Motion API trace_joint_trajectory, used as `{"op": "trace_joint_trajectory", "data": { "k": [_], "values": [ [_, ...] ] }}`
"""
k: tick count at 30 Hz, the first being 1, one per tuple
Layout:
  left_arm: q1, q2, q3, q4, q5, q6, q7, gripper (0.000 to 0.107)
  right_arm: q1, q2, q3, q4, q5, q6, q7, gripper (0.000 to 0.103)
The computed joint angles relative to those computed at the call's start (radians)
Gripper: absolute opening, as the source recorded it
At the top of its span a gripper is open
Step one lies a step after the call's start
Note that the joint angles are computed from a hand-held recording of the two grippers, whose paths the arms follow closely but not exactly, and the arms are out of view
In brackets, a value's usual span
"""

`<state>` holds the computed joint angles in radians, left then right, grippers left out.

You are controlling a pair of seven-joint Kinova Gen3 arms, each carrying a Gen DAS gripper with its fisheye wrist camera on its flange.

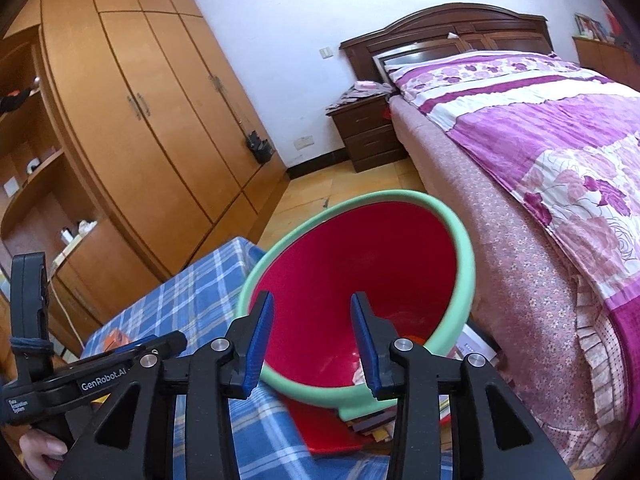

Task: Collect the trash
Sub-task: 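Move both open tools back over the table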

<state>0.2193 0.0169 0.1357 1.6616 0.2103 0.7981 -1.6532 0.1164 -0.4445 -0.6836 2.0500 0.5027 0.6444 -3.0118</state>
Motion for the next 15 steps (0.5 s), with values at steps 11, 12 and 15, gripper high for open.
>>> {"op": "trace_joint_trajectory", "data": {
  "k": [11, 12, 15],
  "values": [
    [-0.089, -0.064, -0.066, 0.059, -0.012, 0.012, -0.019, 0.050, -0.029, 0.076, -0.073, -0.061, 0.048, 0.034, -0.032, 0.046],
    [-0.101, -0.070, -0.076, 0.065, -0.011, 0.011, -0.022, 0.050, -0.036, 0.086, -0.080, -0.066, 0.061, 0.037, -0.044, 0.049],
    [-0.132, -0.081, -0.097, 0.080, -0.006, 0.007, -0.032, 0.050, -0.063, 0.120, -0.097, -0.084, 0.106, 0.054, -0.079, 0.056]
  ]
}}
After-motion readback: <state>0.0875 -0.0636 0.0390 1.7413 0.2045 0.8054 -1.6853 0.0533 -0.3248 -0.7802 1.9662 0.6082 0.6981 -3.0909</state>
